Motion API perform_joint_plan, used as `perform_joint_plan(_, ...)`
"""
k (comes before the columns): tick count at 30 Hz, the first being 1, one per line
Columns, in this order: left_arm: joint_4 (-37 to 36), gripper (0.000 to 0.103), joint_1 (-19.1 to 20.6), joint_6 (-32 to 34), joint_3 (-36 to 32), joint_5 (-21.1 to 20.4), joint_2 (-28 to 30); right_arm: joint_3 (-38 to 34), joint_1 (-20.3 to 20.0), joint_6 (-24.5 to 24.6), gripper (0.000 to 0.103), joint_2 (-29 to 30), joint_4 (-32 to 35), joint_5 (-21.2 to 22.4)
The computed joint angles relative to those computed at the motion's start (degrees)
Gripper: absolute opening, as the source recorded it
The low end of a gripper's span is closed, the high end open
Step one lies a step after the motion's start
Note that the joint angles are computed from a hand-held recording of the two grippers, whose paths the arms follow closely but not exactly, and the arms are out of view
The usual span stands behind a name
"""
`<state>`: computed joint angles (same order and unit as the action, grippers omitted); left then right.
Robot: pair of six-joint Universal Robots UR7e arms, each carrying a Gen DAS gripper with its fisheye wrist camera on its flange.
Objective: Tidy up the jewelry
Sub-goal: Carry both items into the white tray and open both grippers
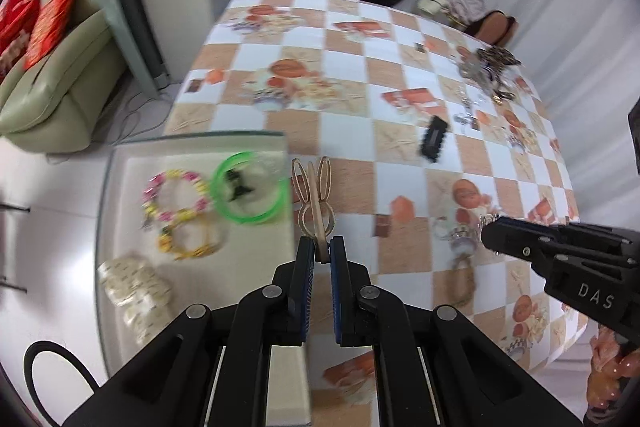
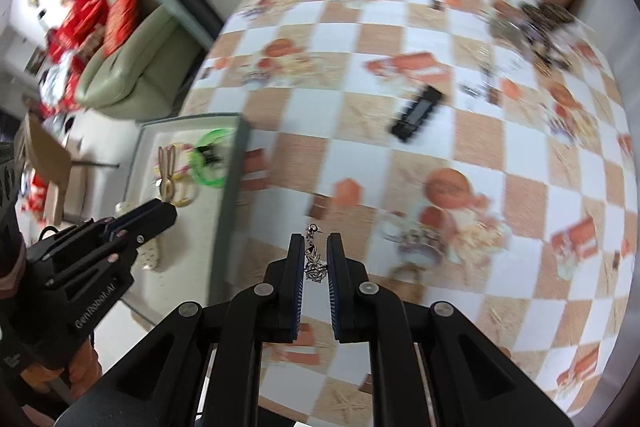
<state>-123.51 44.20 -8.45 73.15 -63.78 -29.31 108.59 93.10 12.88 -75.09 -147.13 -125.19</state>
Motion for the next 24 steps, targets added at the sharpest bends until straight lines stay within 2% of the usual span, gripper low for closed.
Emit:
perform_joint_plan(10, 0.4, 0.012, 2.1, -3.9, 5.3, 2.6, -5.3, -7.3, 3.3, -3.2, 0.012, 7.2, 3.0, 2.5)
perform_joint_plan(24, 0.7, 0.012, 4.6, -7.5, 9.9, 4.5, -9.2, -15.0, 4.7, -5.5, 0.012, 14.8, 6.5, 6.5)
